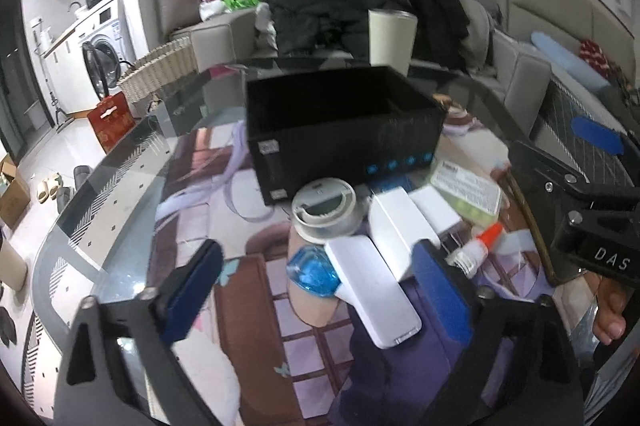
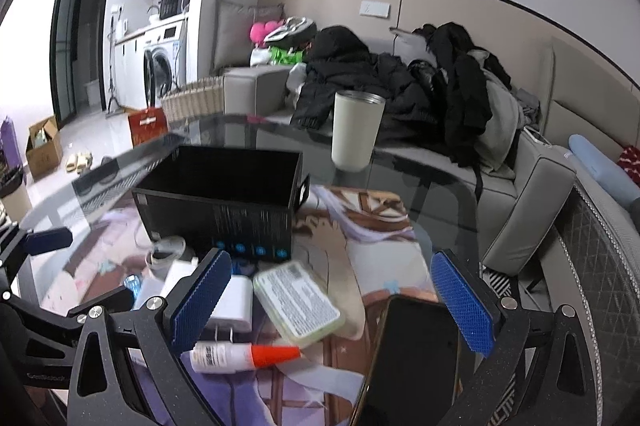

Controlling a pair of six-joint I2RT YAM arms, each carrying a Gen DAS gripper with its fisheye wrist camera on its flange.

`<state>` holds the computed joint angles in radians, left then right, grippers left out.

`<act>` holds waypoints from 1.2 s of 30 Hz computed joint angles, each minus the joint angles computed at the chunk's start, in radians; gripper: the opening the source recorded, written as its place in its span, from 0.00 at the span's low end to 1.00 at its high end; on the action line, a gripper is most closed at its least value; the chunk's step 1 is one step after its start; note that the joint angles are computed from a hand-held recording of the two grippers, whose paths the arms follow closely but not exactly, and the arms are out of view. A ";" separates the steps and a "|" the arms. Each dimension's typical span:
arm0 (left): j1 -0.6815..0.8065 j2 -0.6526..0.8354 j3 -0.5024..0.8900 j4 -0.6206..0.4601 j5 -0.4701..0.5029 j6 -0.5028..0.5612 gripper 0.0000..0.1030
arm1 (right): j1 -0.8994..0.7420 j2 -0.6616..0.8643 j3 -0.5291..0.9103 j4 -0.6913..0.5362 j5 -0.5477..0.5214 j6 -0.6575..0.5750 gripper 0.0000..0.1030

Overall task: Organize rigid objects
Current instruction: 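Grasp the flat white power bank with the left tool while the right tool reaches toward the white charger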

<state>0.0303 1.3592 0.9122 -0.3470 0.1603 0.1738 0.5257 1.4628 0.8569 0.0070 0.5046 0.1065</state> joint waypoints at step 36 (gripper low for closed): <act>0.154 0.101 0.125 -0.314 0.262 0.243 0.46 | 0.045 0.089 0.054 -0.036 -0.010 0.029 0.99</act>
